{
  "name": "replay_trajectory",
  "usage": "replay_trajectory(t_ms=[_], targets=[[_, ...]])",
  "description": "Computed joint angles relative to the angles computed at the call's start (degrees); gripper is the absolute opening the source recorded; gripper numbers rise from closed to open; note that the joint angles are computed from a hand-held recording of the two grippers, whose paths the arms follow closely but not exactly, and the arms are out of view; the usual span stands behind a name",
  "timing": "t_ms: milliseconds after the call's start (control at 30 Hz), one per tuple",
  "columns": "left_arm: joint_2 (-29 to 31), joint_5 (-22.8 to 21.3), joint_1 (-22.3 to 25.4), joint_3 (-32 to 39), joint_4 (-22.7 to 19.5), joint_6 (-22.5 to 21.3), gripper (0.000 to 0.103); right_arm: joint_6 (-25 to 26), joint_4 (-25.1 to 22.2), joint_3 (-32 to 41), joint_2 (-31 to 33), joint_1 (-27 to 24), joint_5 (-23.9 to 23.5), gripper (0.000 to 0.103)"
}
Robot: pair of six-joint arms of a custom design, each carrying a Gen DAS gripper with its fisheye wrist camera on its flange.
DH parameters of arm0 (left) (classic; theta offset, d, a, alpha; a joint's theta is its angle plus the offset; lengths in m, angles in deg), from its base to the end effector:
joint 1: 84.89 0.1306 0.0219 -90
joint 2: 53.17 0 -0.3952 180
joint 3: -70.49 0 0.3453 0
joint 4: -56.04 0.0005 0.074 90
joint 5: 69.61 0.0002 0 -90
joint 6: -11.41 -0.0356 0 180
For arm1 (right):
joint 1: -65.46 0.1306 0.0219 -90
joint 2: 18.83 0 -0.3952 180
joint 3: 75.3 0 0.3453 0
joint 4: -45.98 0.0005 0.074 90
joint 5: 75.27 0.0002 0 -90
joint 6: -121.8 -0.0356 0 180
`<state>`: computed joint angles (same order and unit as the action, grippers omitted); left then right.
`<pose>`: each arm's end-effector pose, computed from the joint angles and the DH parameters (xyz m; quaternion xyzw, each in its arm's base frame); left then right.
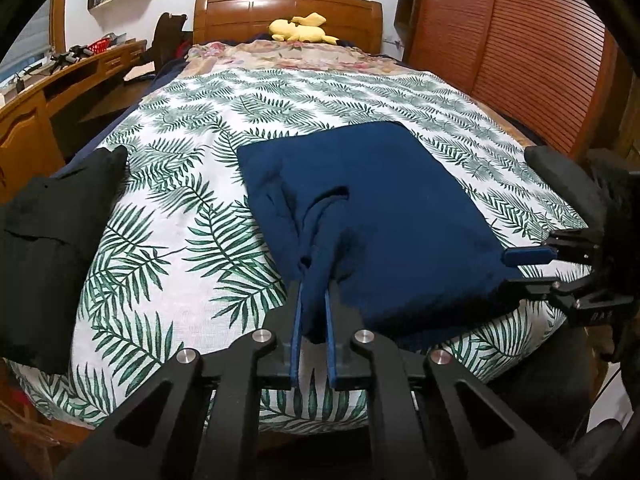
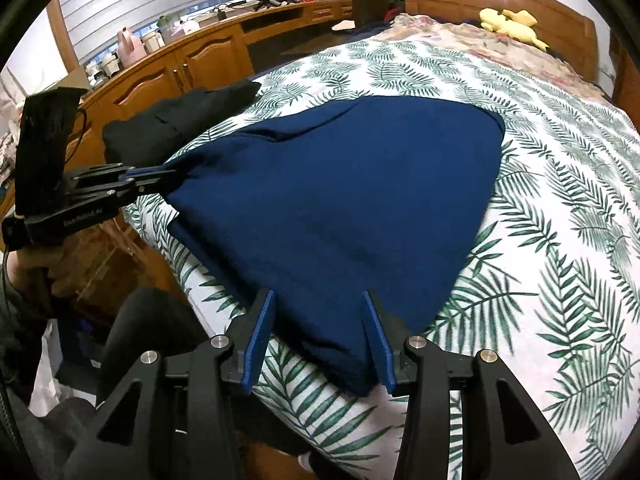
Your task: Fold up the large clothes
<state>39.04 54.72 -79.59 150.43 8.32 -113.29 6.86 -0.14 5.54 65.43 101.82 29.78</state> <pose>0.4262 0.0189 0.3625 0.3081 0.8733 -0.1833 0.3299 0.3257 0.2277 0.4206 -0.0475 0.9301 0.0690 0.3576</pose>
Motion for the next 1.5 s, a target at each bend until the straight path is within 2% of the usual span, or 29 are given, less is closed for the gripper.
replay_trajectory(t_ms=[100, 133, 167, 233, 267, 333, 500, 667, 833, 967, 1133, 1200, 1233, 1300, 1333, 1500], targets=[[-0.58, -0.35, 0.51, -0.34, 1.29, 0.81, 0.017, 1.17, -2.29, 1.32, -0.49, -0.80, 1.78, 0.047], [-0.86, -0.50, 0.74, -0.61, 1.93, 0.99, 0.023, 1.92, -3.12, 1.82, -0.73, -1.30, 2.48, 0.046], [-1.05, -0.41, 1.00, -0.83, 2.36, 1.07, 0.035, 2.71, -3.80, 2.44, -0.85, -1.93, 2.86, 0.047], [-1.27, 1.62, 2.30, -1.09, 2.95, 1.34, 0.053, 4.71, -5.07, 3.97, -0.88, -3.80, 3.64, 0.047], [-1.16, 2.47, 2.89, -0.96, 2.75, 1.30, 0.067, 5.77, -5.54, 4.87, -0.67, -4.88, 4.04, 0.047], [-0.83, 3.50, 3.59, -0.75, 2.11, 0.74, 0.081, 7.99, -5.29, 6.21, -0.07, -7.04, 3.72, 0.047], [-0.46, 3.03, 3.98, -1.25, 2.76, -0.40, 0.081, 12.43, -3.64, 10.69, 4.74, -14.74, -0.06, 0.051], [0.88, 1.78, 4.01, -0.90, 2.95, 0.06, 0.081, 13.74, -2.90, 16.67, 13.10, -20.93, -3.06, 0.052], [2.19, 0.22, 3.94, -0.24, 2.96, 0.32, 0.081, 11.17, -5.13, 24.32, 21.25, -24.52, -4.83, 0.053], [2.61, 0.20, 4.02, 0.02, 2.76, 0.17, 0.081, 8.64, -6.62, 28.96, 26.04, -26.81, -7.61, 0.071], [2.54, 0.05, 3.75, -0.13, 2.60, 0.06, 0.081, 3.03, -5.74, 30.46, 28.59, -30.42, -16.97, 0.073], [2.43, -0.04, 3.55, -0.32, 2.59, -0.32, 0.081, 2.23, -5.00, 30.56, 29.06, -31.22, -19.41, 0.062], [2.40, -0.13, 3.45, -0.39, 2.58, -0.39, 0.081, 2.48, -4.09, 30.28, 29.02, -31.40, -21.41, 0.051], [2.51, -0.06, 3.34, -0.35, 2.18, -0.53, 0.081, 3.85, -4.21, 30.50, 28.90, -30.89, -20.44, 0.033], [2.51, 0.02, 3.18, -0.42, 2.08, -0.49, 0.081, 4.92, -3.80, 30.36, 28.71, -30.89, -21.60, 0.015], [1.96, 0.52, 2.54, -0.98, 2.56, -0.05, 0.081, 9.03, -2.12, 27.76, 25.26, -29.62, -16.47, 0.008]])
